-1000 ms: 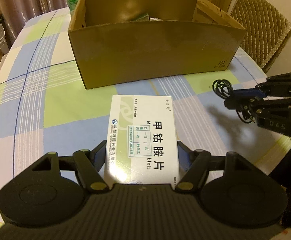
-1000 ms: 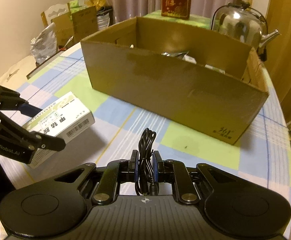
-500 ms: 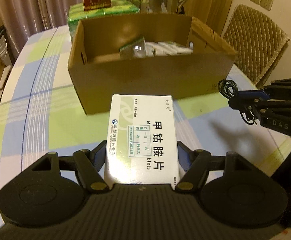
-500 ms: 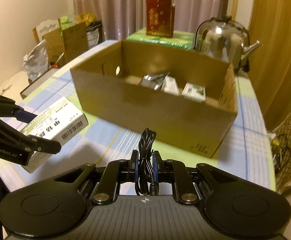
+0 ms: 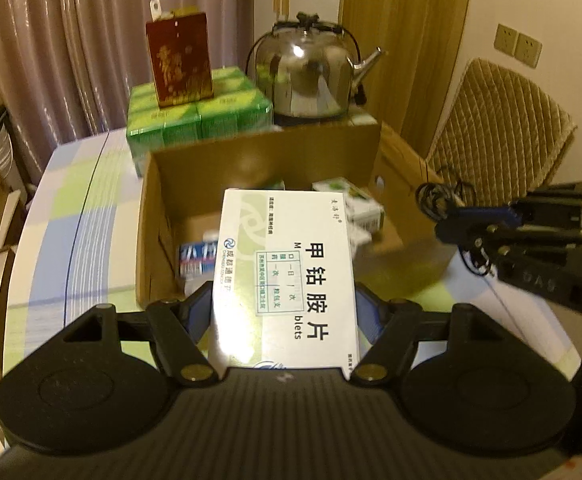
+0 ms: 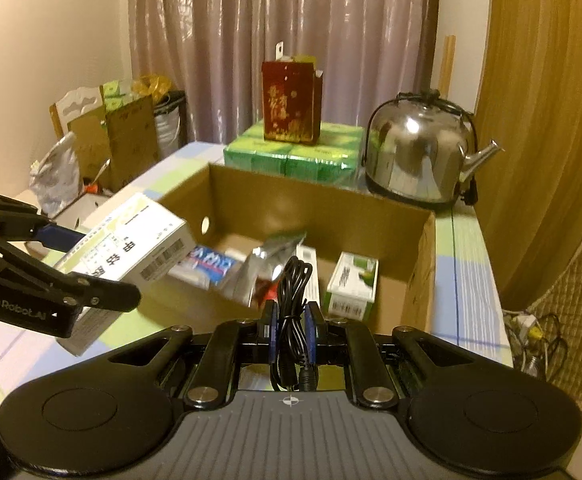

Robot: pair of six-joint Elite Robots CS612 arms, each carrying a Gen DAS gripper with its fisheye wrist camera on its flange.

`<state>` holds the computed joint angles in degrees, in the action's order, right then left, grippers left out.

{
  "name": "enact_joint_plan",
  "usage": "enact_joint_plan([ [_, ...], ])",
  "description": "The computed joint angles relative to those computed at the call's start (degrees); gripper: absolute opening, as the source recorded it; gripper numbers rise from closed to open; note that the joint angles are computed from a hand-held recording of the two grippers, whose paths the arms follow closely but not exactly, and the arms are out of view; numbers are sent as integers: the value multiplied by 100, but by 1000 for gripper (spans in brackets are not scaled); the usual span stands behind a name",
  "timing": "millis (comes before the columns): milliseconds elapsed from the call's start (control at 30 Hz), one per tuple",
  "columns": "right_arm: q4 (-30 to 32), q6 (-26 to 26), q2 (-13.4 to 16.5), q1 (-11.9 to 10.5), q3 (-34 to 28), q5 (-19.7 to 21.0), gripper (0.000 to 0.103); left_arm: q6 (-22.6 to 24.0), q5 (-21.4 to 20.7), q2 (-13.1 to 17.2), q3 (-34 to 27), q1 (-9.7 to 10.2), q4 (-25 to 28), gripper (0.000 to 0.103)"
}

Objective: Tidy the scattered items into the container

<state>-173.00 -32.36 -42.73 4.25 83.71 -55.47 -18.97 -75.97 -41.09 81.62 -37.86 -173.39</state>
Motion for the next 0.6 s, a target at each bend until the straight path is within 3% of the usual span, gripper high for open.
enact_joint_plan([
  [600, 315, 306, 430, 161, -915, -155, 11, -180, -111, 403, -820, 210, 380, 67],
])
